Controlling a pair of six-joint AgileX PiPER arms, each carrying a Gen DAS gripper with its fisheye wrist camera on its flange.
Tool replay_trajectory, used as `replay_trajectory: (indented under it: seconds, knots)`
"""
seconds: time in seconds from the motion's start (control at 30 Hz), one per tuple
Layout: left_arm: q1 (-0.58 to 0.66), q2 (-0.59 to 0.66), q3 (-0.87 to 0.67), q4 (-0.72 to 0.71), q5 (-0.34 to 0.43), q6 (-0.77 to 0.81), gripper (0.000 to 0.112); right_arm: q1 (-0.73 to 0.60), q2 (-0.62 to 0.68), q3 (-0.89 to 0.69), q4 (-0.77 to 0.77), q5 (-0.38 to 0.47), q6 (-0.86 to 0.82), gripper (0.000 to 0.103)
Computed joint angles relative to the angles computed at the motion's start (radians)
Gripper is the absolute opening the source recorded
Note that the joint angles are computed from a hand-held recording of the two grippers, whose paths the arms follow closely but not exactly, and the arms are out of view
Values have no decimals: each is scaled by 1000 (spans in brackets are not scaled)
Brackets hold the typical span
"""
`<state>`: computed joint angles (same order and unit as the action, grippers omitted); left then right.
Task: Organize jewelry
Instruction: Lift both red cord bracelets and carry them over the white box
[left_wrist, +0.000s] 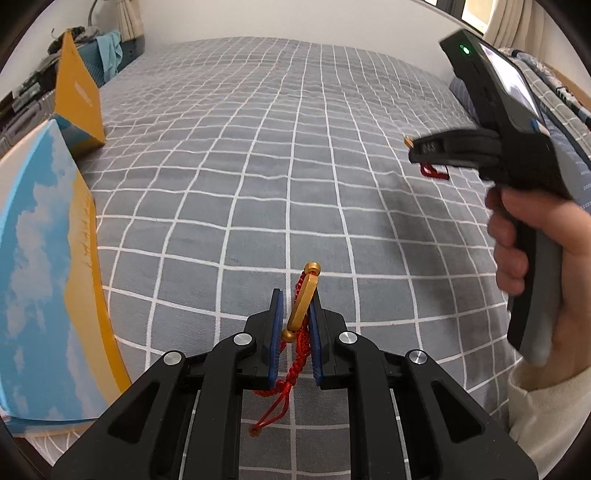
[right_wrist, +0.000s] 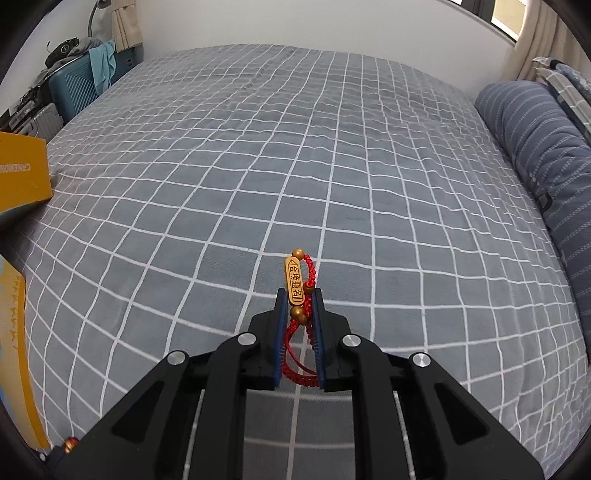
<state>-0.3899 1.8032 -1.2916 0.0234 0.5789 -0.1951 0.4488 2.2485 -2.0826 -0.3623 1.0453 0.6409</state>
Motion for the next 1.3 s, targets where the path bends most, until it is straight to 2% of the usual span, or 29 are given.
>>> replay_trajectory:
  seconds: [0.2, 0.57, 0.87, 1.03, 1.3]
  knots:
    - [3, -21, -9, 19, 8, -26, 13, 28, -77, 97, -20, -12, 40, 12]
    - [22, -60, -72, 66, 73, -62, 13, 87, -218, 252, -46, -40, 123, 12]
    - [71, -175, -28, 42, 102, -26, 13, 158, -286, 329, -68, -41, 203, 12]
    - [122, -267, 13, -12, 130, 39, 13, 205, -285, 295, -71, -4, 205, 12]
    - [236, -383, 47, -75, 187, 124, 13, 298, -233, 99, -82, 109, 186, 12]
